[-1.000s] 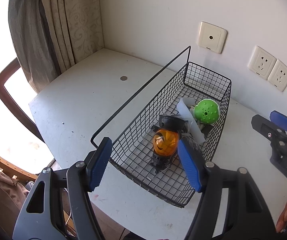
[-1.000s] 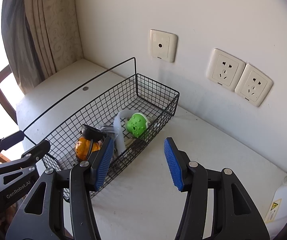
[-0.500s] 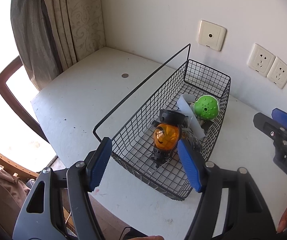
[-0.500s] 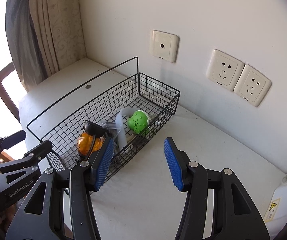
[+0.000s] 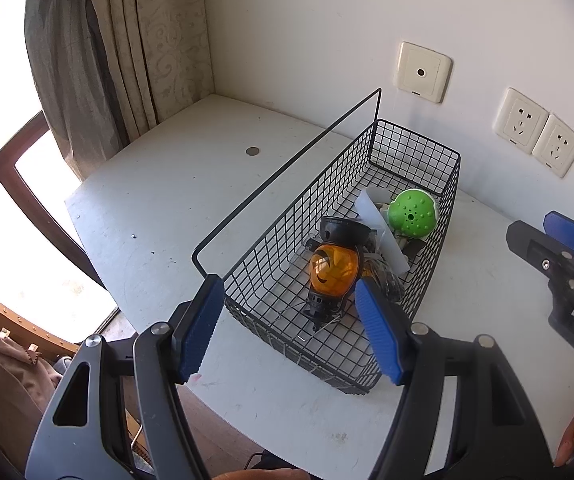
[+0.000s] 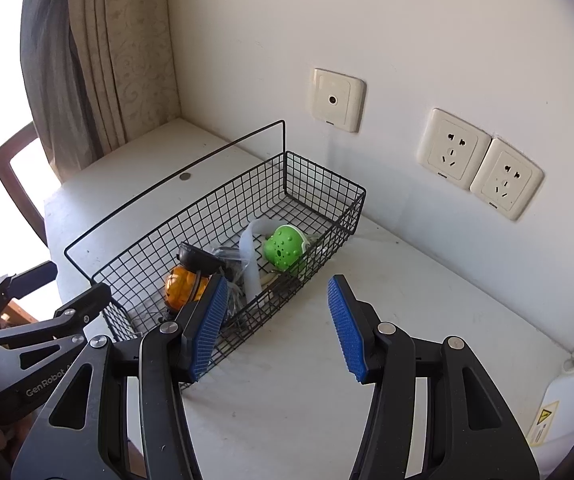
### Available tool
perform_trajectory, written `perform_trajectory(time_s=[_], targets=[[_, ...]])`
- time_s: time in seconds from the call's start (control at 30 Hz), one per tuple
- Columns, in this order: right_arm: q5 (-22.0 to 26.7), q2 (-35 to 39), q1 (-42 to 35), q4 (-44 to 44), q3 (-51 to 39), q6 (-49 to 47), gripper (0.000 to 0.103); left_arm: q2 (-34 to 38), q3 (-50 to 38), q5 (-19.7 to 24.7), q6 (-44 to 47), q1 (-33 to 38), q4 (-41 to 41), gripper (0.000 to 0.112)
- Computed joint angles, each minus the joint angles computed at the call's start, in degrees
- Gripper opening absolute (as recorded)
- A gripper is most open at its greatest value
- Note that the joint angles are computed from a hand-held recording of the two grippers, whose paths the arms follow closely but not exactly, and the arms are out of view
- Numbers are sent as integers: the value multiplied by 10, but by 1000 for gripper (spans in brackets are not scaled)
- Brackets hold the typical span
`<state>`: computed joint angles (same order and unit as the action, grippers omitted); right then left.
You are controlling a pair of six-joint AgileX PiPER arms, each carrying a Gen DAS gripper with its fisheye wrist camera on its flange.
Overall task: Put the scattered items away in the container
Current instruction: 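Withdraw both open tools up and away from the basket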
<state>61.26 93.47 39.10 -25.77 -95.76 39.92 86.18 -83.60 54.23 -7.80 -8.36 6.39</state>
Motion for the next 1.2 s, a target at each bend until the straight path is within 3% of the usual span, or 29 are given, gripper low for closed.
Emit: perform_trajectory(time_s=[1.2], targets=[[-15,-20,-5,2,32,1,54,0,1,9,-31,-25,26,65]])
